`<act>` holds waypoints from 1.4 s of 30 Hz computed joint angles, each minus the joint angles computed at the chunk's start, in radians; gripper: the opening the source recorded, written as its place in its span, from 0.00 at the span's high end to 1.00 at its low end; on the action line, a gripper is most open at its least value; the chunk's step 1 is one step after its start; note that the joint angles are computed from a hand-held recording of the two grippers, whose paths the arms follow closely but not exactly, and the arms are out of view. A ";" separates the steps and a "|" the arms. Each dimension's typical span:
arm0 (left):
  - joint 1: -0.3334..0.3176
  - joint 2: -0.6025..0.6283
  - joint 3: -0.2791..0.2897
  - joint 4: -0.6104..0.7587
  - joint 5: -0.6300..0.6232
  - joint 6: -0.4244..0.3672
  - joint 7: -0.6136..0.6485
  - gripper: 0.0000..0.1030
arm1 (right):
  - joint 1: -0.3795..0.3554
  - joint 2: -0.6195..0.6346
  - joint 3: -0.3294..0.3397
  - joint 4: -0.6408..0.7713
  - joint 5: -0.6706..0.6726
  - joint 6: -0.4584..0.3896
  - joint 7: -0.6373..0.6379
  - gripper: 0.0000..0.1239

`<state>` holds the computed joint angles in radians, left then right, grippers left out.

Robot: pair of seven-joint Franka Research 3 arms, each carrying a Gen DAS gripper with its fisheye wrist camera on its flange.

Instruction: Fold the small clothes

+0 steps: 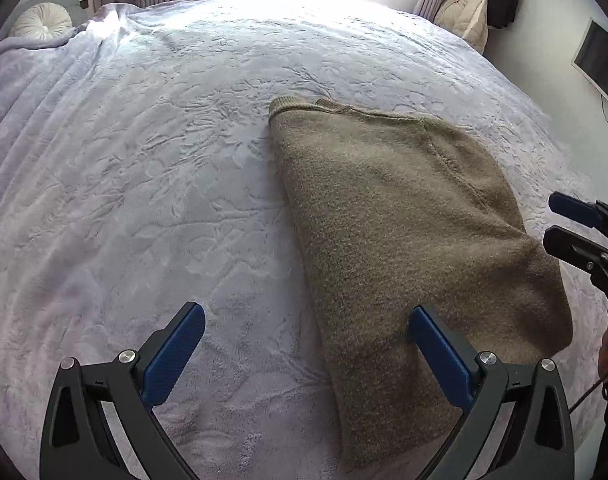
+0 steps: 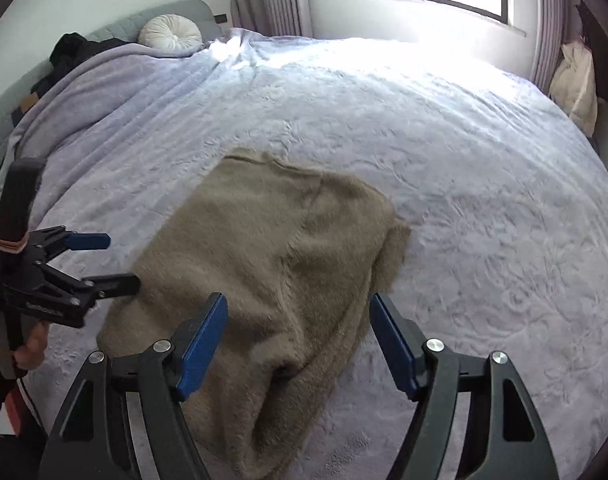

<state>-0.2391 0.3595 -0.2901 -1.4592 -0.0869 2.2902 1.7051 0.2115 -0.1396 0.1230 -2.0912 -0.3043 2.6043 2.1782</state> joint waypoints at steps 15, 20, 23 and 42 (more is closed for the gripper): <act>-0.023 0.244 -0.042 0.333 -0.071 -0.219 0.010 0.00 | 0.013 0.097 -0.086 -0.022 0.415 0.045 -0.087 0.31; -0.017 0.390 -0.061 0.543 -0.160 -0.365 -0.002 0.00 | 0.019 0.144 -0.081 -0.022 0.660 0.137 -0.270 0.29; -0.029 0.412 -0.061 0.572 -0.168 -0.364 0.025 0.04 | 0.021 0.169 -0.073 -0.005 0.733 0.157 -0.350 0.36; 0.118 -0.317 0.010 -0.252 -0.476 -0.257 0.321 0.58 | 0.124 -0.042 0.047 -0.064 0.453 0.144 -0.046 0.65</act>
<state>-0.1208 0.0424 -0.2797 -1.7115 -0.5627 2.0333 2.0259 0.3350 -0.1811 0.1699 -2.1550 0.1487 2.7482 2.1320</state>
